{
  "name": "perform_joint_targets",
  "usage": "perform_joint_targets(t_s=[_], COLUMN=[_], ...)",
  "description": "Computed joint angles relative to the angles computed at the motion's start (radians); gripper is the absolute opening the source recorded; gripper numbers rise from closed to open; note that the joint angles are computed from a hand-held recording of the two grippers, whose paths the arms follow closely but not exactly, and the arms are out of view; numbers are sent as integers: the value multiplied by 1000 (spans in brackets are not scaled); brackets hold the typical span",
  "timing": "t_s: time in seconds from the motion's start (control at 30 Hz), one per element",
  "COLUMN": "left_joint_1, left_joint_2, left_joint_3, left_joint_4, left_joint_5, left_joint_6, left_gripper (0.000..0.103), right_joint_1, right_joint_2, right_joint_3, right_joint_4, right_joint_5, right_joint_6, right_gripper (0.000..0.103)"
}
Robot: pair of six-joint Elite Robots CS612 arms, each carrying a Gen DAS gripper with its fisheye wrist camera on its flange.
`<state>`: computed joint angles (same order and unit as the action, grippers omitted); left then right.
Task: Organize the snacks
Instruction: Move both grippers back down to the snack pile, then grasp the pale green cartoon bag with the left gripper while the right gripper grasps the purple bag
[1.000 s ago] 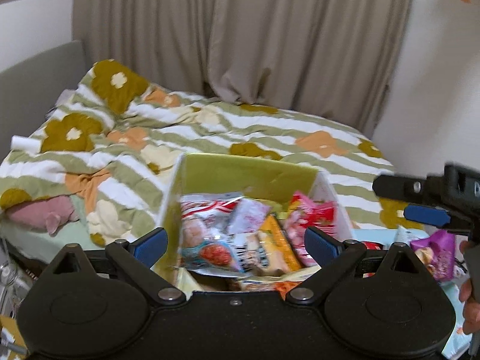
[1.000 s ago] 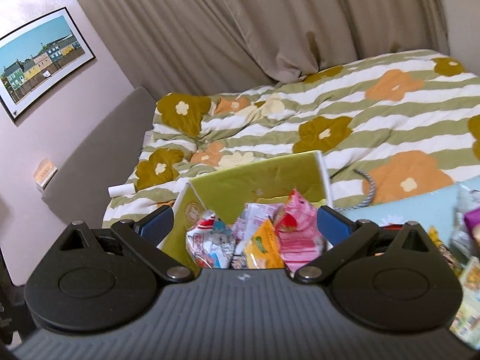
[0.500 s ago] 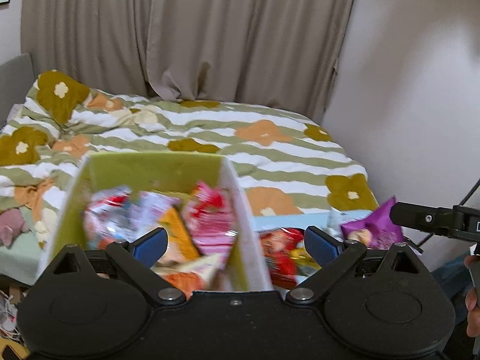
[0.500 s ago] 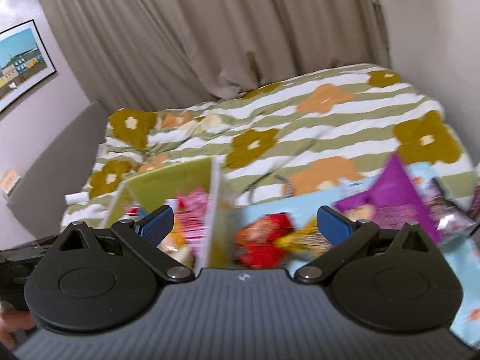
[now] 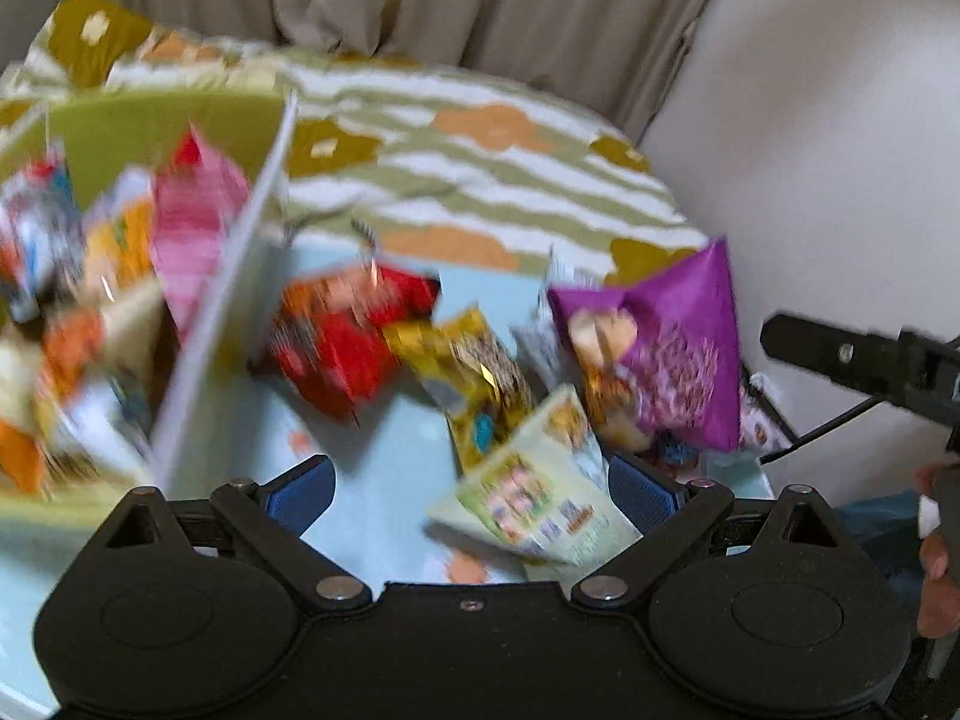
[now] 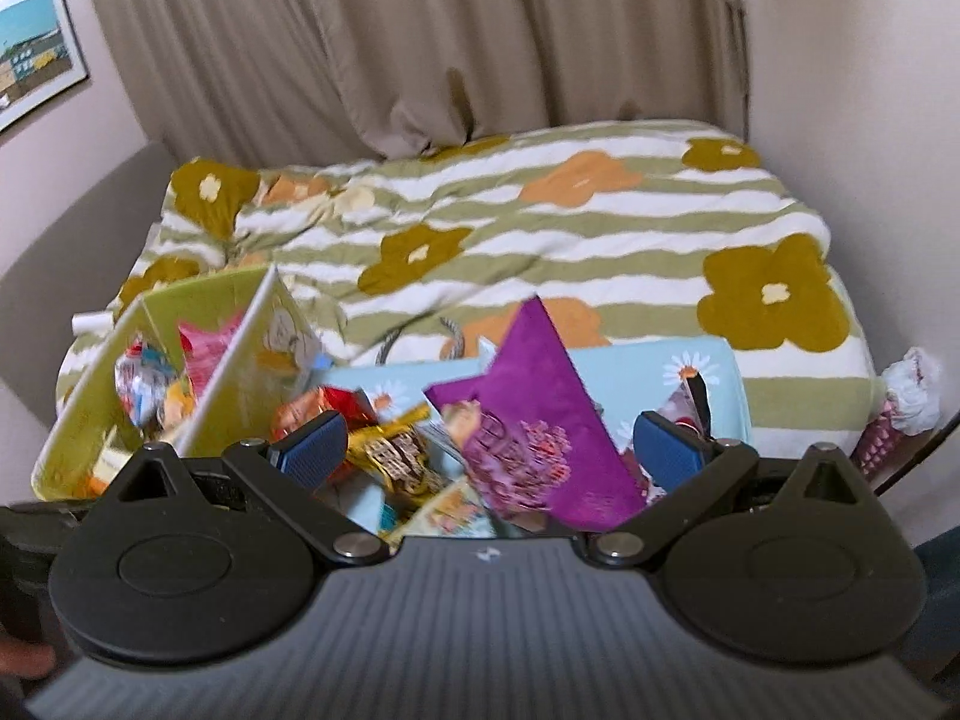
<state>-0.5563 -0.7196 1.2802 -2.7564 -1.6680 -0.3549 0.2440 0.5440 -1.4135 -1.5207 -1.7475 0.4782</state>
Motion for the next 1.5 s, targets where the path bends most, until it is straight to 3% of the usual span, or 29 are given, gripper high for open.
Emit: perform_joint_targets(t_s=[0.13,0.3,0.53,0.73,0.87,1.07,1.17,1.33,1.5], left_joint_1=[-24,-56,-69,-69,-58,-56,-52,-49,-45], left_joint_2=[16,36,84,110,120,118,116,100,69], left_joint_3=[7,23,-16,-25,-25,-23,-21,-7,28], left_joint_4=[-7,-77,-80,-108,-141,-143,-152,-152,-147], left_joint_5=[16,113,89,50,-5,-23,-47,-51,-35], left_joint_6=[-94,-198,-287,-314,-327,-283,-277,-251,-224], left_gripper=[99,99,99,97,82,73,63,49,43], right_joint_1=[-26,-52,-72,-78,-78,-75,-75,-71,-69], right_joint_2=[16,37,56,69,71,70,70,67,66], right_joint_3=[-9,-4,12,21,32,49,55,65,72], right_joint_4=[17,-7,-42,-65,-83,-102,-105,-104,-109], right_joint_5=[64,133,207,238,245,241,248,240,231], right_joint_6=[-77,-148,-195,-217,-233,-258,-252,-243,-245], right_gripper=[103,103,103,103,103,103,103,103,99])
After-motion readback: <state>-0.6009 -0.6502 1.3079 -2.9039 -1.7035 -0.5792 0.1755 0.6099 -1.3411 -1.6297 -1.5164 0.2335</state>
